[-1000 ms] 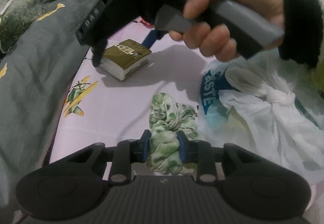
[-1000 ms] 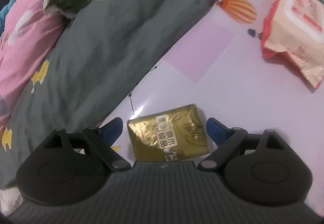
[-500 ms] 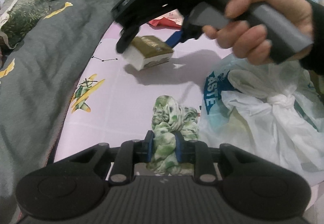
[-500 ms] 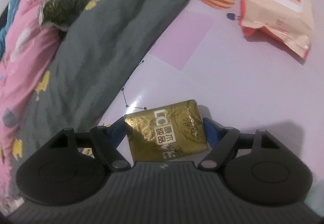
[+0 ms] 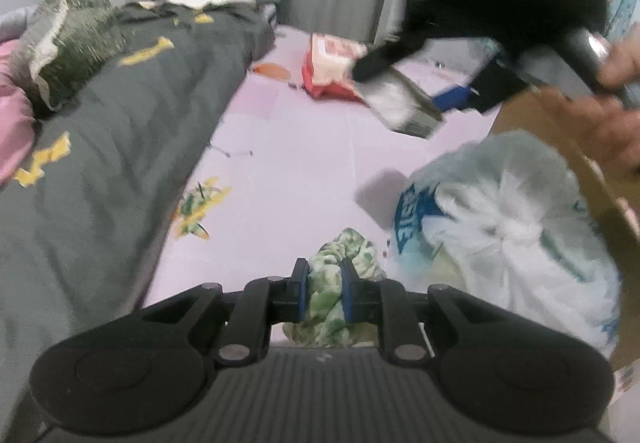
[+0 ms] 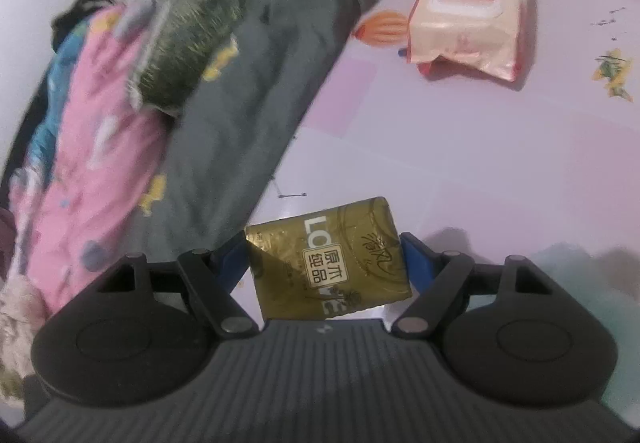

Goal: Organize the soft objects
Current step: 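Carry the soap box and scrunchie to the cardboard box with both grippers, then open the right gripper over the box while the left releases the scrunchie inside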

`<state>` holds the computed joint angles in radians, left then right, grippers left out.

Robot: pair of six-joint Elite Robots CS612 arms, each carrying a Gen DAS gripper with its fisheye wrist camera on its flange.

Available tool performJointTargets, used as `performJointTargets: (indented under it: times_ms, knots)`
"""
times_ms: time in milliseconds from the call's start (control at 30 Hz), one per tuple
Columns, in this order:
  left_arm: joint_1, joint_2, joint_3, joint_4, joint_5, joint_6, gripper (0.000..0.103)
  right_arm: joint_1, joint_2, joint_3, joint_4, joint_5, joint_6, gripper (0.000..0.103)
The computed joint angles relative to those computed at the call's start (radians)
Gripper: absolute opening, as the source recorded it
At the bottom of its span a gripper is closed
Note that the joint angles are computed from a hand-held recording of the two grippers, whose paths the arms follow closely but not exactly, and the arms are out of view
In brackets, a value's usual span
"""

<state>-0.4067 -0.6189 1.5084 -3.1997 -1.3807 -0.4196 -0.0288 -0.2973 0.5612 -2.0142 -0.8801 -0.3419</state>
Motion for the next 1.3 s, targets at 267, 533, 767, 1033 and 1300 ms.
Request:
performJointTargets:
  times_ms: [267, 533, 767, 1033, 1300]
  knots:
    - [-0.017, -0.051, 0.044, -0.138, -0.052, 0.043, 0.017, -0.083, -0.198, 0.358, -0.273, 0.115, 0.056, 0.078]
    - [-0.060, -0.038, -0.054, -0.167, -0.265, 0.212, 0.017, -0.222, -0.396, 0.738, -0.687, 0.100, 0.195, 0.078]
    - [-0.117, 0.028, -0.216, -0.023, -0.445, 0.325, 0.017, -0.334, -0.490, 0.951, -0.859, -0.025, 0.274, 0.079]
    - [-0.168, 0.125, -0.397, 0.259, -0.475, 0.369, 0.018, -0.376, -0.481, 0.988, -0.784, -0.150, 0.236, 0.079]
    - [-0.181, 0.134, -0.407, 0.345, -0.418, 0.386, 0.039, -0.339, -0.438, 0.917, -0.686, -0.273, 0.124, 0.084]
